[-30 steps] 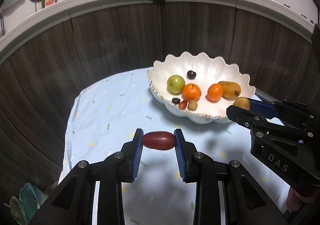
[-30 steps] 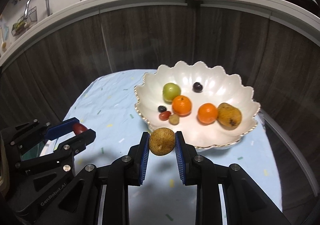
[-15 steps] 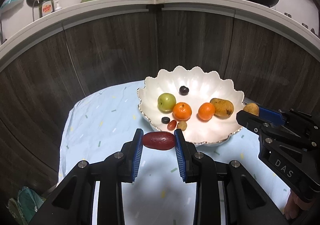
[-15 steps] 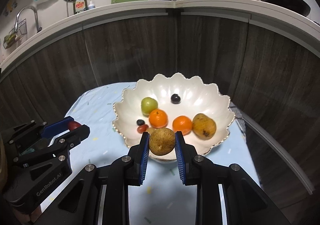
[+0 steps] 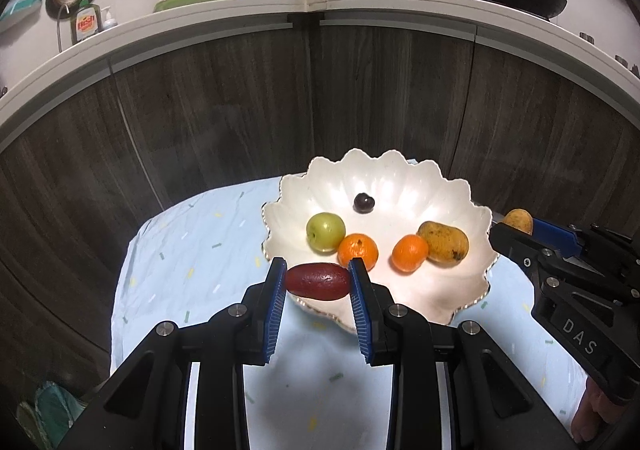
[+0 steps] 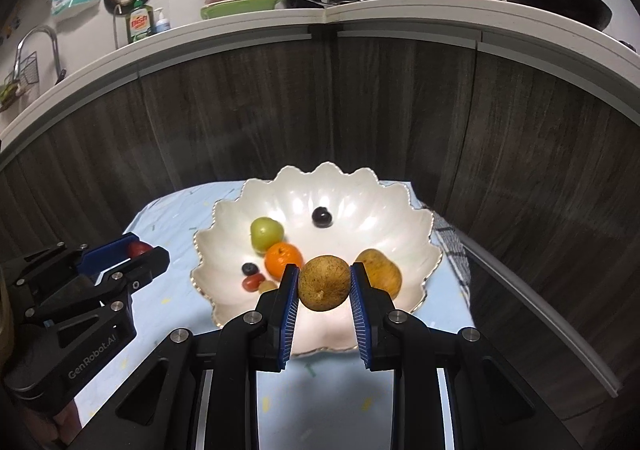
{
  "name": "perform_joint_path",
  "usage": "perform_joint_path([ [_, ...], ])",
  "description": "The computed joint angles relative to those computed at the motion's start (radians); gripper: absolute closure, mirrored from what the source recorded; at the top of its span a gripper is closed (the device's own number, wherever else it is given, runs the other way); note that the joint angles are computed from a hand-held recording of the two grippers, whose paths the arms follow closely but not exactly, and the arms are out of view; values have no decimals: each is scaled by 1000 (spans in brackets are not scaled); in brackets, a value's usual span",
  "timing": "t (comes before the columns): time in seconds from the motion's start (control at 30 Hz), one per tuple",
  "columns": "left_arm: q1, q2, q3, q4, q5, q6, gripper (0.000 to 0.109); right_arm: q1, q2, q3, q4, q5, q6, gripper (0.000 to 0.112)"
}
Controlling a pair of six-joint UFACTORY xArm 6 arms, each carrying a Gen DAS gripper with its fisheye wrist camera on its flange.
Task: Organize fruits
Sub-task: 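Lift the red date and brown fruit and carry both over the bowl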
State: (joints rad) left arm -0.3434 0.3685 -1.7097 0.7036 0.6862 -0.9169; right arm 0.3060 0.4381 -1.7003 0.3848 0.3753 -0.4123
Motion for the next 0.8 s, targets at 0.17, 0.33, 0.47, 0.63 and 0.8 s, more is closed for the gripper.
perform_joint_path([
  [0.17,5,65,-95,-28,19,38,77,-15,42,-63,-26,17,29,86],
  [0.33,12,144,-204,-53,40,76,77,-34,104,-154,-61,44,64,86],
  [0.47,17,190,-264,-69,48,100,77,-44,160,-232,-92,67,98,86],
  [0.63,25,252,-349,-83,64,125,77,-53,232,-334,-130,95,133,86],
  [0.8,32,308,-424,-104,84,144,77,-60,322,-467,-168,143,166,86],
])
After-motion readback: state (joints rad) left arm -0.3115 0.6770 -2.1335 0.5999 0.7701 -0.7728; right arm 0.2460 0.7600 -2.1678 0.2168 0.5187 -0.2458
